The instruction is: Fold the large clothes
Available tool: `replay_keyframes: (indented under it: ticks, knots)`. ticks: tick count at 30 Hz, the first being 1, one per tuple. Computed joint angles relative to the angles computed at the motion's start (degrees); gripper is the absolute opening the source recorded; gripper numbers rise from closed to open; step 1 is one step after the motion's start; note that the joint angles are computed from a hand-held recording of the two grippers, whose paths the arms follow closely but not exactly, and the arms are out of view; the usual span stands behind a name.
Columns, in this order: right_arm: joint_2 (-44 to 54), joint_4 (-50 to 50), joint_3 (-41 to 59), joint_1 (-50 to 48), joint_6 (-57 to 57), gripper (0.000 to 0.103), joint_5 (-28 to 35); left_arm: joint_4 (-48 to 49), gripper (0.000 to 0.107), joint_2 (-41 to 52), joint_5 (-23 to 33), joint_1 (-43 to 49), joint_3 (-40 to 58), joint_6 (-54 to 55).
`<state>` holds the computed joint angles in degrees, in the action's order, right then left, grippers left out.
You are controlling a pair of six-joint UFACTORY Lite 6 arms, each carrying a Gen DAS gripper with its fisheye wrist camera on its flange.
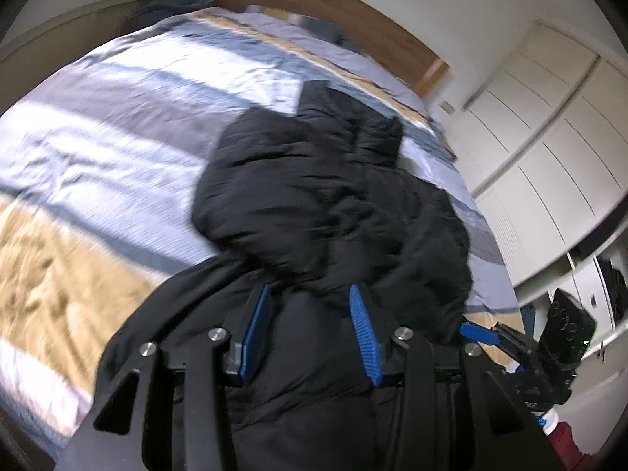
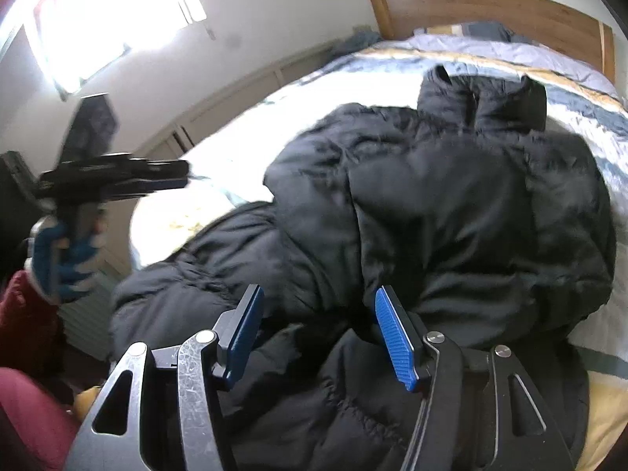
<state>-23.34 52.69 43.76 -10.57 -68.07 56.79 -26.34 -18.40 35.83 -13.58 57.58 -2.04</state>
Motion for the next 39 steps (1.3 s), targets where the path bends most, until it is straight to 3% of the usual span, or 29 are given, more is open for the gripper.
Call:
replay_keyframes:
  ticks: [4, 6, 13, 20, 26, 29, 34, 39]
  knots:
    - [-0.17, 1.19, 5.03, -8.69, -3.3, 0.06, 7.03, 4.85, 0.04, 10.47, -2.44, -8.51, 10.38, -4.66]
    - [2.26, 1.24, 8.46, -11.78, -4.49, 0.06, 7.22, 5.46, 0.04, 16.31, -3.1, -11.38, 15.81, -4.72]
    - [19.85, 2.58, 21.42, -12.72, -5.19, 0.061, -6.37, 5.17, 0.04, 36.6, -3.57, -17.54, 33.35, -2.89]
    - [37.11, 2.46, 29.02, -9.31, -4.5, 0.061, -15.01, 10.76, 0.042, 52.59, -1.67, -17.43, 44.66, -3.14]
    - [44.08, 4.12, 27.98, -12.87, -7.49, 0.061, -17.77, -3.39, 0.043, 52.46, -6.05, -13.95, 37.03, 12.55]
    - [42.85, 2.25, 27.05, -14.73, -6.73, 0.061, -19.0, -8.39, 0.043, 48.75, -5.21, -11.92, 32.63, 17.65]
    - [36.72, -1.43, 25.08, -16.7, -4.1, 0.062, -18.0, -2.39, 0.043, 38.88, -4.34, -8.44, 26.79, 15.66]
    - [26.49, 0.38, 20.04, -11.29, -2.87, 0.064, -15.75, 0.84, 0.044, 37.81, -3.55, -1.89, 28.47, 15.82]
